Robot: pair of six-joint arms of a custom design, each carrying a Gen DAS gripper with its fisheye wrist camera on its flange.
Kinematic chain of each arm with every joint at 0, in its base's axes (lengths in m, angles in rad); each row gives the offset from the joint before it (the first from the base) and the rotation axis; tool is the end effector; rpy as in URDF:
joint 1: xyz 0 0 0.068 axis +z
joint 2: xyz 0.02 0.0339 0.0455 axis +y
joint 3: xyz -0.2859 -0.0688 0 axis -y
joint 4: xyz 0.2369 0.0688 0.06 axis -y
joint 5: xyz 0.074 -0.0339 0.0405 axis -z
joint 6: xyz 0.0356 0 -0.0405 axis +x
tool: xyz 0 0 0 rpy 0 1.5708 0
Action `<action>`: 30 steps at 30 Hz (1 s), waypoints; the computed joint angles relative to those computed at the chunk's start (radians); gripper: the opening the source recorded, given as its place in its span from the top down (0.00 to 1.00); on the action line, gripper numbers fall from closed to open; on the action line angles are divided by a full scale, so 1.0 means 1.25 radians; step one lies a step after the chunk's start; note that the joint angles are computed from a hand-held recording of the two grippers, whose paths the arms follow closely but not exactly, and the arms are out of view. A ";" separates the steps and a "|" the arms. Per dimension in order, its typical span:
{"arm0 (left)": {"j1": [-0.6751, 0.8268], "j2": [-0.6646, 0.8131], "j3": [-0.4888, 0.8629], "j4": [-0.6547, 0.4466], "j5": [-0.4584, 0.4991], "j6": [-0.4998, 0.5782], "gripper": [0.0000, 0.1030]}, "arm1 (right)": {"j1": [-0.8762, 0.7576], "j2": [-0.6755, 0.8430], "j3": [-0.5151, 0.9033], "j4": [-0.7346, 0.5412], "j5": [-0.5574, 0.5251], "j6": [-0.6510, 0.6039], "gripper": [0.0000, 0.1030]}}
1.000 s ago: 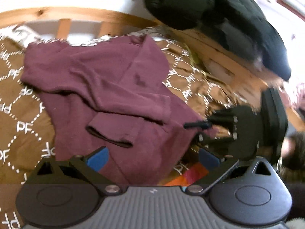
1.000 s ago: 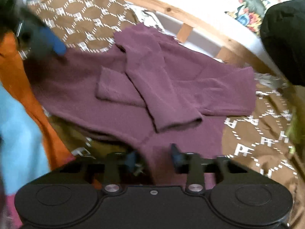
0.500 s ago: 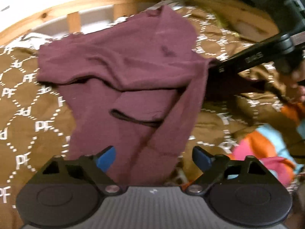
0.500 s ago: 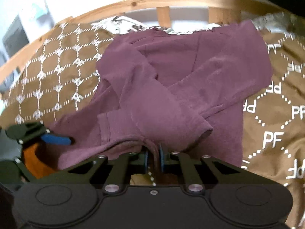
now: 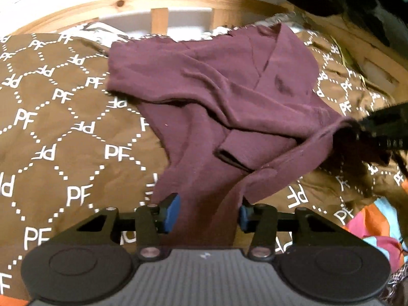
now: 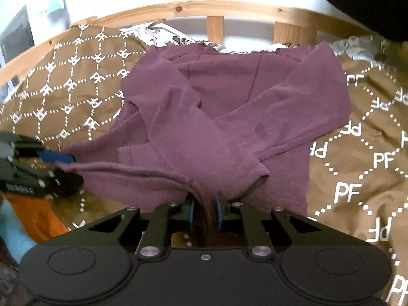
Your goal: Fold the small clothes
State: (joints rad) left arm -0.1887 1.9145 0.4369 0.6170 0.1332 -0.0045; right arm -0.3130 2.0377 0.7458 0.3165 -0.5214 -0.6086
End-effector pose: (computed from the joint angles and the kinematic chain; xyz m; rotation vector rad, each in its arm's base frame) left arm 0.2637 -0.0552 0.0695 0.2840 2.4200 -0.2488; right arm 0.3198 -0.0849 0.0707 -0.5426 2.3228 0.2437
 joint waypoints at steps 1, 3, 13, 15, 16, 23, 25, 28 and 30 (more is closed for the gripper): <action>0.004 -0.005 -0.005 0.004 -0.002 -0.003 0.59 | 0.000 0.001 -0.012 0.022 0.007 -0.005 0.80; 0.003 -0.016 -0.010 0.003 -0.017 -0.007 0.71 | -0.003 0.007 -0.036 0.064 0.024 -0.018 0.73; -0.111 -0.139 -0.146 0.144 -0.148 -0.078 0.97 | -0.095 0.077 -0.215 0.338 0.055 -0.207 0.93; -0.130 -0.199 -0.192 0.167 -0.177 -0.082 0.98 | -0.119 0.081 -0.248 0.371 0.027 -0.245 0.95; -0.133 -0.237 -0.215 0.168 -0.184 -0.082 0.98 | -0.133 0.068 -0.262 0.364 0.004 -0.256 0.96; -0.117 -0.663 -0.286 -0.174 -0.128 -0.064 0.98 | -0.271 -0.203 -0.305 0.087 -0.179 -0.280 0.96; -0.129 -0.839 -0.285 -0.348 -0.119 -0.057 0.98 | -0.323 -0.292 -0.289 -0.083 -0.223 -0.340 0.96; -0.170 -1.102 -0.248 -0.643 -0.122 -0.061 0.98 | -0.447 -0.392 -0.235 -0.415 -0.280 -0.530 0.96; -0.213 -1.202 -0.217 -0.770 -0.146 -0.074 0.98 | -0.519 -0.420 -0.194 -0.607 -0.284 -0.666 0.96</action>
State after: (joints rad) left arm -0.4546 0.4123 0.1654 -0.3452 -0.0497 -0.0976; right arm -0.9621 1.5123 0.5032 -0.4426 -0.8763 -1.4415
